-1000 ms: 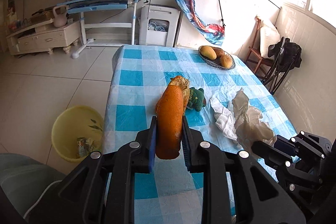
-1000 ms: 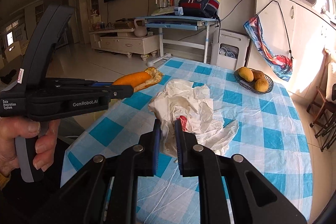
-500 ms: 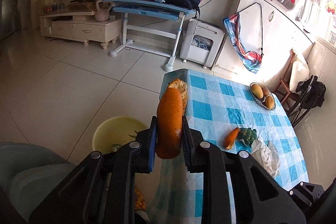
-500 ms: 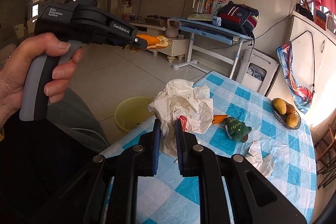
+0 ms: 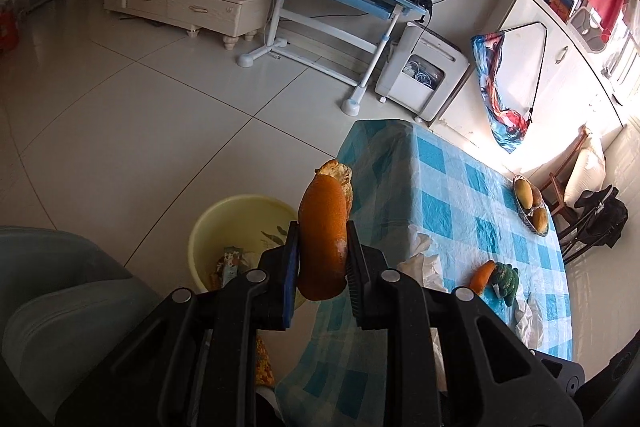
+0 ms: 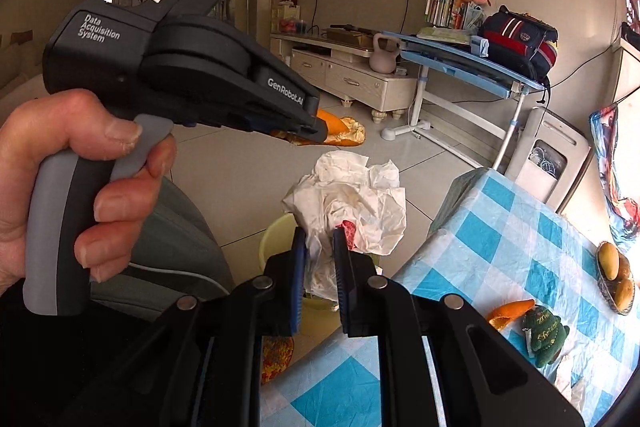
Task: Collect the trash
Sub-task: 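Carry the peel and tissue to the yellow bin and open both tools, then move both open tools back over the table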
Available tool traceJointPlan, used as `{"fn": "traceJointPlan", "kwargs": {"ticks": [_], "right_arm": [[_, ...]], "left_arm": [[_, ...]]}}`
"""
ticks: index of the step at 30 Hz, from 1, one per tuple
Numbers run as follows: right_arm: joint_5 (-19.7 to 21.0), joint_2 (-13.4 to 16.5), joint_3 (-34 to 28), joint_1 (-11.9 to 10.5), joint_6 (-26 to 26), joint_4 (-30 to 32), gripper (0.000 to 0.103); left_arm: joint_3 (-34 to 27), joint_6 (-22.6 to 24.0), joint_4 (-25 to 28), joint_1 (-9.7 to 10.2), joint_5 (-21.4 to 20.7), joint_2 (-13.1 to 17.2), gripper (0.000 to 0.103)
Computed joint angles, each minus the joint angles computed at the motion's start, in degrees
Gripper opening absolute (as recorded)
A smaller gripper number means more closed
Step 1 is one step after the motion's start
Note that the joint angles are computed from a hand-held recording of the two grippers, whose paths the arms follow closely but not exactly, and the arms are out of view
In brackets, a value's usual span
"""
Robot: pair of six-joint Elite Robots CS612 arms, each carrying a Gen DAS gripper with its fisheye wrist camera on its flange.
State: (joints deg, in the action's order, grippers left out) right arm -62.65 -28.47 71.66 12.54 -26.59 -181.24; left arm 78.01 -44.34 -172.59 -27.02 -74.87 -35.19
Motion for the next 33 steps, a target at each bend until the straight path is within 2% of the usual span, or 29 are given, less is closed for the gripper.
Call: {"fn": "traceJointPlan", "kwargs": {"ticks": [7,12,14,16,17,19,23,25,29,31,33], "right_arm": [[-0.64,3.27,-7.28,1.02,-0.12,6.91,0.015],[-1.39,5.79,-12.45,1.72,-1.36,12.36,0.015],[-1.77,6.62,-14.25,2.06,-1.83,14.43,0.015],[-2.75,7.68,-16.88,2.44,-2.64,18.15,0.017],[-3.22,8.31,-18.38,2.59,-2.67,19.69,0.02],[-3.5,8.84,-19.52,2.65,-1.62,20.74,0.031],[-1.92,8.02,-17.48,2.1,2.53,17.42,0.044],[-0.94,6.74,-14.95,1.64,3.97,15.73,0.045],[0.44,3.47,-8.1,0.46,5.47,10.55,0.056],[0.7,1.67,-4.34,-0.26,5.43,8.08,0.059],[0.37,-0.07,-0.71,-0.94,4.9,5.7,0.06]], "left_arm": [[-2.84,-3.52,2.11,2.95,-4.53,2.33,0.021],[-4.65,-5.1,2.98,4.31,-7.34,3.92,0.021],[-5.15,-6.91,3.84,4.67,-7.68,4.42,0.023],[-5.3,-9.66,5.11,4.96,-7.54,4.64,0.033],[-5.18,-10.5,5.33,4.97,-7.07,4.58,0.034],[-4.54,-10.77,6.4,4.47,-3.92,4.01,0.041],[-3.94,-9.47,9.45,2.9,4.75,2.79,0.051],[-3.84,-8.34,10.63,1.93,9.21,2.24,0.054],[-3.32,-5.94,10.78,-0.17,17.5,1.06,0.067],[-2.71,-4.87,9.81,-1.17,20.07,0.5,0.073],[-2.53,-3.6,9.39,-2.11,21.9,0.14,0.075]]}}
